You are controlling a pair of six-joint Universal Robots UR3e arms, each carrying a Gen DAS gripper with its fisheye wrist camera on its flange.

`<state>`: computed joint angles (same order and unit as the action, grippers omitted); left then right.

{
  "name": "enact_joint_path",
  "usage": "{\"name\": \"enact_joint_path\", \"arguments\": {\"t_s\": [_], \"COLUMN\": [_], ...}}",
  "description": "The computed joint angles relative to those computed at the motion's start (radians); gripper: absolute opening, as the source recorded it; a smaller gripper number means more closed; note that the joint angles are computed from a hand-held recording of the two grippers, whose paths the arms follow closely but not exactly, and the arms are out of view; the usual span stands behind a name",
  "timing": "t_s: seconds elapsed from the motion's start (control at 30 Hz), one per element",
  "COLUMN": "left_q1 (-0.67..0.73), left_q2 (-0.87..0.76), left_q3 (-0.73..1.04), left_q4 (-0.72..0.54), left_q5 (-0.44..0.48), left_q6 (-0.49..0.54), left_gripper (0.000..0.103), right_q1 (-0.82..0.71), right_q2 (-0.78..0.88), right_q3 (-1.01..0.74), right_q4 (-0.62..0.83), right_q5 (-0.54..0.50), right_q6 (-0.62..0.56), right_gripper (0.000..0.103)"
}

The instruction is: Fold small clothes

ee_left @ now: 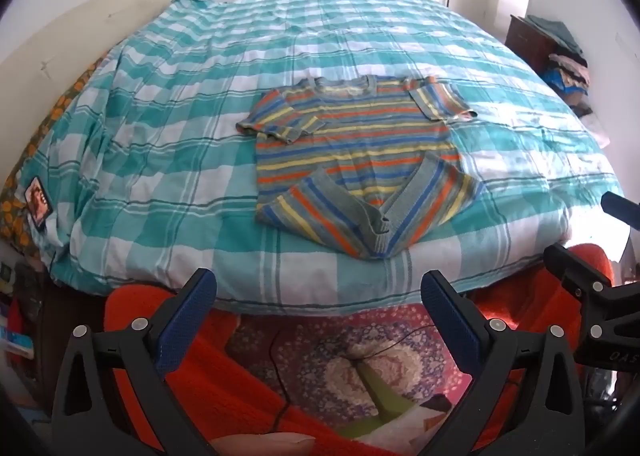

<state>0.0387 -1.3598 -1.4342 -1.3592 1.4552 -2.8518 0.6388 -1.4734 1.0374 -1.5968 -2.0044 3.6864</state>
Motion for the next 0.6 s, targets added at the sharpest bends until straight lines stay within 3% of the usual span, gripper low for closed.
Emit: {"name": "enact_joint_path", "arguments": {"t_s": [0.6], "left_q1": [0.009], "left_q2": [-0.005], "left_q3": [0.018], "left_q4": [-0.027], "left_q5": [-0.006], "left_q6": [0.021], "left_gripper": [0.102], "right_q1": [0.0], "right_q2": [-0.005], "right_q3": [0.004], "right_q4": [0.001], "right_q5": [0.009], "right_q6": [0.0], "right_gripper": [0.103]}}
